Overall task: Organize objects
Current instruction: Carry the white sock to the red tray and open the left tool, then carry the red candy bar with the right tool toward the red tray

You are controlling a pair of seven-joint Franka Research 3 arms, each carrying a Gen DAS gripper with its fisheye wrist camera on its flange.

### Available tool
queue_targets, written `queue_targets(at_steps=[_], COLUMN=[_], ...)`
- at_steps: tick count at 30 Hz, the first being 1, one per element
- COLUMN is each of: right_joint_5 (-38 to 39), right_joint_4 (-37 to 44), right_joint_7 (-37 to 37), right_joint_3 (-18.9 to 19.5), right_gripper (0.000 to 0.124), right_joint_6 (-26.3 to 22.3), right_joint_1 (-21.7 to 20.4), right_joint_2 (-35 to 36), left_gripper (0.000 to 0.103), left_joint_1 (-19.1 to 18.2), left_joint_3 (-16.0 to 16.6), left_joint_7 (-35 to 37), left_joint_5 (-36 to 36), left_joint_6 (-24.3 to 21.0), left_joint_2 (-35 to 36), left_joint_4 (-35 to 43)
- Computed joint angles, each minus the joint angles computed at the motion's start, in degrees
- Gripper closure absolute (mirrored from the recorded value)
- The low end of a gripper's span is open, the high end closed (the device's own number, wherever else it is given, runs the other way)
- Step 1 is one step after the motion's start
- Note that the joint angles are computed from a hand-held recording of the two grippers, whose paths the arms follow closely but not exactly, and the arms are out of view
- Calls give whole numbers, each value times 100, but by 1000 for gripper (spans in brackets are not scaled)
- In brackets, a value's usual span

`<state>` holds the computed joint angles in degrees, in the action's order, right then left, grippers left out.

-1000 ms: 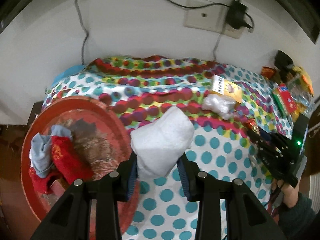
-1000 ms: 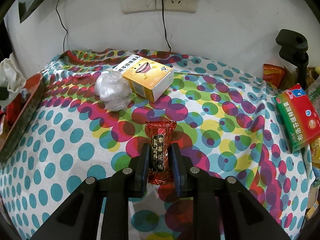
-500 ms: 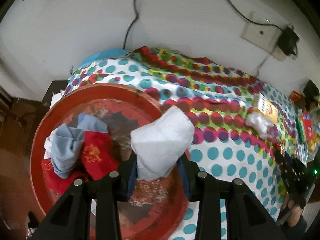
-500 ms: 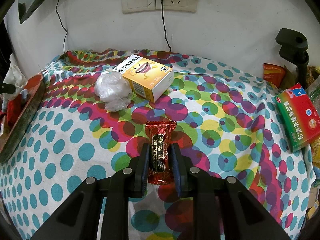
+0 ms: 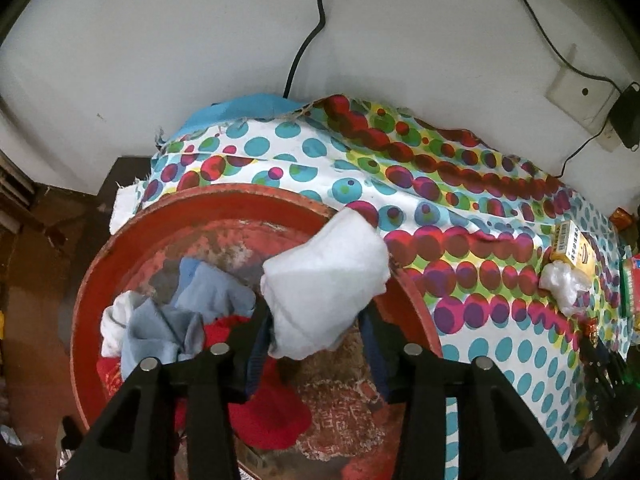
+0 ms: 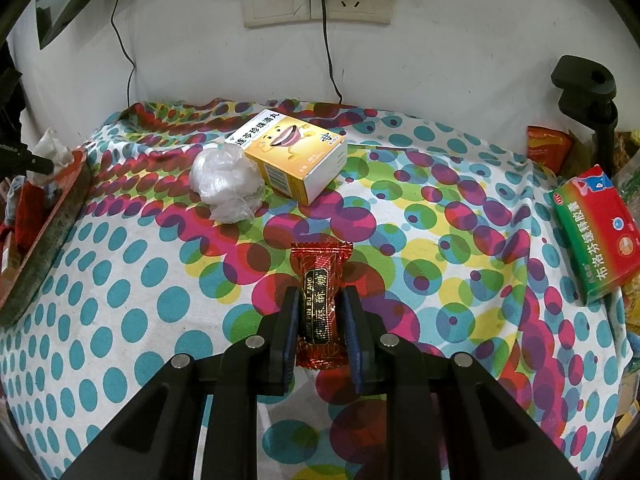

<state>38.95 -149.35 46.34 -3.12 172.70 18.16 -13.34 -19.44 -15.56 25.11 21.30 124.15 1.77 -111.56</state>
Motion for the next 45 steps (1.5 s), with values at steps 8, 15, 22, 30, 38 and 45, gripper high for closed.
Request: queue_targets(at_steps=[8, 15, 22, 30, 38, 45], right_joint_5=[-370, -827, -1160, -1499, -1557, -2366], right_joint_4=[-65, -130, -153, -178, -183, -201], right_joint_7=[325, 711, 971, 1248, 1294, 2283], right_joint_3=[144, 230, 291, 338, 302, 787], right_gripper=[102, 103, 102, 102, 103, 104], right_joint_6=[129, 236, 278, 329, 333, 56], right_joint_1=[-115, -201, -286, -346, -329, -904], right_joint_2=[6, 1, -8, -10, -12, -129], left_gripper=[53, 53, 53, 53, 53, 53], left_joint_1=[13, -231, -456, -474, -469, -434], left_joint_3=[-29, -359, -534, -493, -539, -520], left_joint_7=[-185, -547, -997, -1031, -1125, -1062], left_joint_5=[-67, 391, 338, 44, -104, -340], left_joint_6=[208, -617, -1009, -771, -773, -906], left_joint_2=[-445, -907, -1495, -1926, -2473, -2707], left_joint_4=[-435, -642, -1081, -1495, -1650, -1729])
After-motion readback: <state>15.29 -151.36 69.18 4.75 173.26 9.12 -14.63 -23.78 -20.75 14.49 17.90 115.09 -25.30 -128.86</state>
